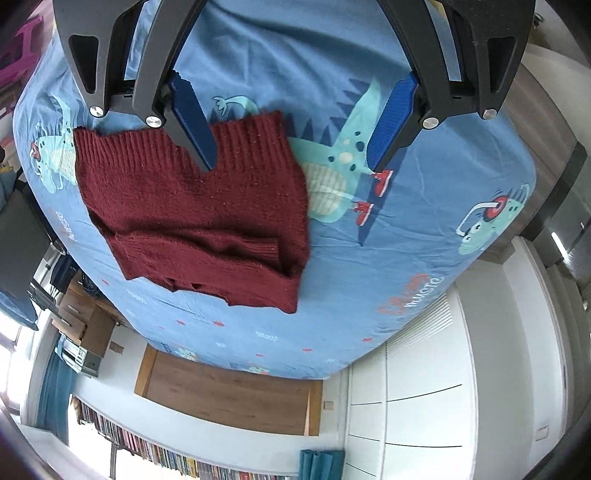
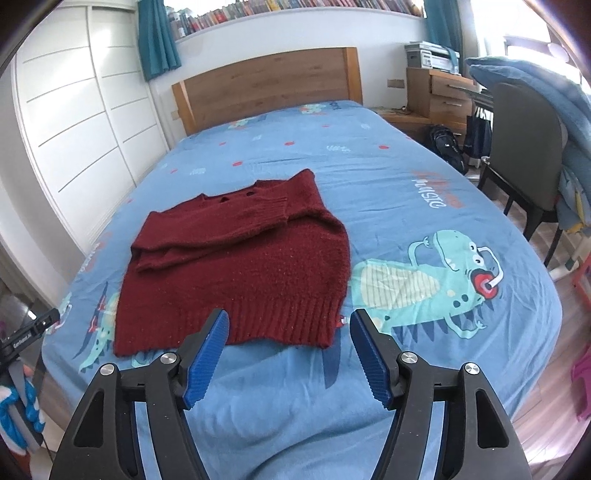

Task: Fold small clothes
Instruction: 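Move both open grippers over the ribbed hem of the sweater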

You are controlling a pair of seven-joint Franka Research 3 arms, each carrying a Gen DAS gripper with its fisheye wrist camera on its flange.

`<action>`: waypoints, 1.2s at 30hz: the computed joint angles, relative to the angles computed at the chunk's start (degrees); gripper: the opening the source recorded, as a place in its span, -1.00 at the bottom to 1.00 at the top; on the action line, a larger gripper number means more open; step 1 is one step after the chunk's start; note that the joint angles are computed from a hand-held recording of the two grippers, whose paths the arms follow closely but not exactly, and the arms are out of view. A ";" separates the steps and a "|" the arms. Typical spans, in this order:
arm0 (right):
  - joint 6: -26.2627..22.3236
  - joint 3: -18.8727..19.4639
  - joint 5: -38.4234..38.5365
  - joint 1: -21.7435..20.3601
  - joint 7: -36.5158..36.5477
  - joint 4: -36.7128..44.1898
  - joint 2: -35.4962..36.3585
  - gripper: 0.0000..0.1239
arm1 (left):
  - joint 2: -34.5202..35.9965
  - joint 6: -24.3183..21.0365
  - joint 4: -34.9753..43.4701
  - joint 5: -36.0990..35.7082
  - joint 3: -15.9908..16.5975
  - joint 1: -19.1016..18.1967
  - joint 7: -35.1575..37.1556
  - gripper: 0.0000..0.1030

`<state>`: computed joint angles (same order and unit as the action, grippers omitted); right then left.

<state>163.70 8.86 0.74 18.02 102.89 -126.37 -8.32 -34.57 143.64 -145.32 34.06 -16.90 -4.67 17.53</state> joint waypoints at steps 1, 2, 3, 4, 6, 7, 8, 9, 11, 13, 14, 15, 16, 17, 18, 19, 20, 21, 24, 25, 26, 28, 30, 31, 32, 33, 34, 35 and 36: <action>0.05 0.03 -0.17 -0.05 0.15 -0.27 -0.31 0.14 | -0.42 -0.07 -0.29 -0.01 -0.05 0.00 -0.27 0.54; 0.04 0.11 -0.44 -0.17 0.41 -0.68 -0.81 0.14 | -0.74 -0.12 -0.58 -0.02 -0.13 0.00 -0.57 0.54; -0.01 0.13 -0.51 -0.23 0.43 -0.96 -1.16 0.14 | -1.03 -0.17 -0.78 -0.08 -0.14 -0.03 -0.75 0.54; 0.00 0.22 -0.79 -0.40 0.58 -1.37 -1.67 0.15 | -1.12 -0.19 -0.90 -0.03 -0.20 0.00 -0.89 0.54; 0.04 0.40 -1.10 -0.73 0.93 -1.99 -2.40 0.15 | -1.13 -0.36 -0.94 0.13 -0.36 0.08 -1.08 0.54; 0.06 0.36 -0.92 -0.80 0.87 -2.27 -2.67 0.16 | -1.01 -0.45 -0.89 0.18 -0.39 0.08 -1.09 0.54; -0.01 0.30 -0.70 -0.86 0.75 -2.55 -2.92 0.17 | -0.83 -0.51 -0.80 0.21 -0.38 0.06 -1.05 0.54; -0.22 0.31 -0.67 -1.03 0.71 -2.56 -2.88 0.18 | -0.58 -0.60 -0.70 0.32 -0.42 0.09 -1.03 0.54; -0.68 0.29 -0.69 -1.33 0.71 -2.12 -2.21 0.19 | 0.52 -0.82 -0.11 0.65 -0.52 0.26 -0.90 0.54; -0.96 0.01 -0.34 -1.42 0.69 -1.37 -1.04 0.19 | 1.78 -0.87 0.42 0.85 -0.40 0.36 -0.86 0.54; -1.10 -0.18 -0.08 -1.38 0.63 -0.94 -0.40 0.19 | 2.59 -0.87 0.70 0.83 -0.22 0.39 -0.81 0.54; -1.31 -0.43 0.35 -1.27 0.45 -0.27 0.55 0.19 | 3.21 -0.87 0.91 0.76 -0.09 0.33 -0.81 0.54; -1.44 -0.62 0.51 -1.18 0.37 0.18 1.19 0.19 | 4.10 -0.83 1.20 0.62 0.18 0.27 -0.61 0.54; -1.72 -0.85 0.89 -1.02 0.12 1.02 2.35 0.19 | 4.98 -0.98 1.58 0.54 0.37 0.23 -0.33 0.54; -1.92 -1.19 1.45 -0.79 -0.48 1.74 3.25 0.19 | 5.95 -1.25 2.00 0.48 0.55 0.20 0.02 0.54; -2.27 -1.46 2.02 -0.56 -0.96 2.64 4.47 0.19 | 6.48 -1.30 2.12 0.47 0.73 0.14 0.15 0.54; -2.66 -1.75 2.57 -0.35 -1.48 3.45 5.55 0.19 | 7.23 -1.36 2.35 0.38 0.95 0.11 0.32 0.54; -3.05 -2.03 3.11 -0.16 -1.95 4.29 6.64 0.19 | 7.96 -1.39 2.62 0.23 1.24 0.07 0.56 0.54; -4.15 -2.76 4.60 0.32 -3.24 6.48 9.51 0.19 | 10.71 -1.35 3.62 -0.37 2.03 0.07 1.05 0.54; -4.63 -2.92 5.41 0.47 -3.91 7.37 10.60 0.19 | 11.47 -1.24 3.88 -0.58 2.32 0.06 1.21 0.54; -5.24 -3.08 6.26 0.56 -4.70 8.43 11.84 0.19 | 12.15 -1.14 4.09 -0.80 2.61 0.04 1.42 0.54; -6.51 -3.40 7.04 0.79 -5.67 10.69 14.34 0.19 | 14.05 -0.97 4.87 -1.32 3.23 0.09 2.05 0.54; -7.53 -3.56 8.36 0.89 -6.86 12.74 16.52 0.19 | 15.87 -0.72 5.75 -1.79 3.81 0.20 2.60 0.54; -8.03 -3.56 9.29 0.86 -7.62 13.83 17.65 0.19 | 16.63 -0.60 6.16 -1.97 3.99 0.24 2.71 0.54; -8.52 -3.61 10.04 0.83 -8.25 14.99 18.82 0.19 | 17.37 -0.57 6.60 -2.07 4.14 0.30 2.85 0.54; -9.21 -3.65 10.78 0.78 -8.84 16.52 20.33 0.19 | 18.18 -0.60 7.09 -2.11 4.30 0.37 3.01 0.54; -9.70 -3.72 11.32 0.78 -9.26 17.46 21.20 0.19 | 19.12 -0.56 7.64 -2.25 4.53 0.43 3.27 0.54; -10.52 -3.64 12.20 0.62 -9.99 19.12 22.78 0.19 | 19.76 -0.52 8.01 -2.39 4.68 0.42 3.38 0.54; -11.19 -3.62 12.84 0.51 -10.62 20.32 23.87 0.19 | 20.41 -0.37 8.37 -2.67 4.91 0.38 3.64 0.54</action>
<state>152.51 5.23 13.58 18.53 92.28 -106.05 15.55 -14.16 143.26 -136.96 31.39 -11.99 -4.29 21.18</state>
